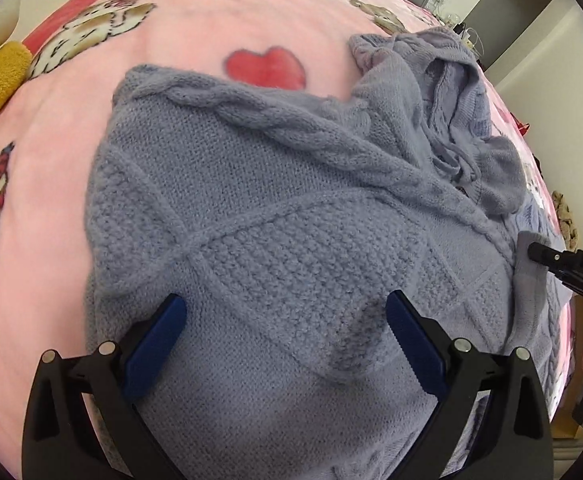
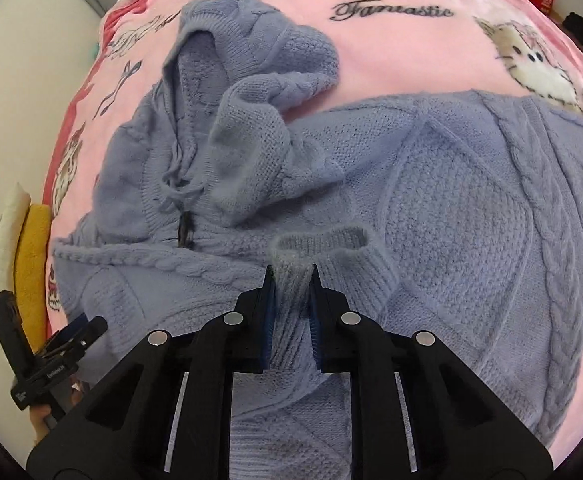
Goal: Fold large clothes
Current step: 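Grasp the other sleeve cuff with the right tool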
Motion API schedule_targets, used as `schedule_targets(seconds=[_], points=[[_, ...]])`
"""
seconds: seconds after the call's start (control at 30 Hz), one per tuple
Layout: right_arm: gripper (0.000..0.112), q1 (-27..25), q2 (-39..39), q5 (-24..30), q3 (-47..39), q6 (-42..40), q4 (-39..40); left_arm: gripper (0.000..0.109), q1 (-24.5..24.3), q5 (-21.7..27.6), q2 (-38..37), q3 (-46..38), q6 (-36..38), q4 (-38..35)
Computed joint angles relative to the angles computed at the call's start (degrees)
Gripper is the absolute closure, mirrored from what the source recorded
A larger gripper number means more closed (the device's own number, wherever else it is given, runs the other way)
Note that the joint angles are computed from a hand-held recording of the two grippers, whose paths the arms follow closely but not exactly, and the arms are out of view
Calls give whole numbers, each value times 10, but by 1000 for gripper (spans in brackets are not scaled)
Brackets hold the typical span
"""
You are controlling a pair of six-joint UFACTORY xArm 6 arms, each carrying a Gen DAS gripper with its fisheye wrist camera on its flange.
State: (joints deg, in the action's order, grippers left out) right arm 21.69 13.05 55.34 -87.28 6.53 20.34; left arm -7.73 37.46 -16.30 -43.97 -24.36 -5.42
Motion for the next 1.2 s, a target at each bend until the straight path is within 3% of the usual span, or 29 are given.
schedule_targets(seconds=[0.13,0.27,0.37,0.5,0.6,0.73,0.83,0.9,1.03,1.07,1.2], points=[[100,1,-7,-14,-5,-25,16,11,-3,-3,-3,5,-36,24],[100,6,-30,-80,-24,-137,79,11,-1,-25,-12,13,-83,17],[100,-6,-76,-137,7,-216,115,11,-12,-56,-28,30,-144,23],[100,-52,-144,-149,107,-195,86,11,-45,-100,-41,54,-218,49],[100,-98,-179,-118,195,-133,65,11,-69,-115,-31,55,-270,98],[98,-120,-206,-148,315,-91,44,11,-89,-84,6,23,-297,150],[82,-117,-218,-173,344,-69,67,11,-102,-45,32,-8,-305,186],[49,-110,-234,-183,341,-25,22,11,-107,-30,41,-20,-307,199],[40,-111,-250,-188,298,-102,59,11,-111,-23,46,-26,-316,207],[33,-109,-230,-173,260,-141,54,11,-112,-22,46,-26,-318,208],[35,-111,-102,-64,94,-362,73,11,-111,-19,40,-24,-307,198]])
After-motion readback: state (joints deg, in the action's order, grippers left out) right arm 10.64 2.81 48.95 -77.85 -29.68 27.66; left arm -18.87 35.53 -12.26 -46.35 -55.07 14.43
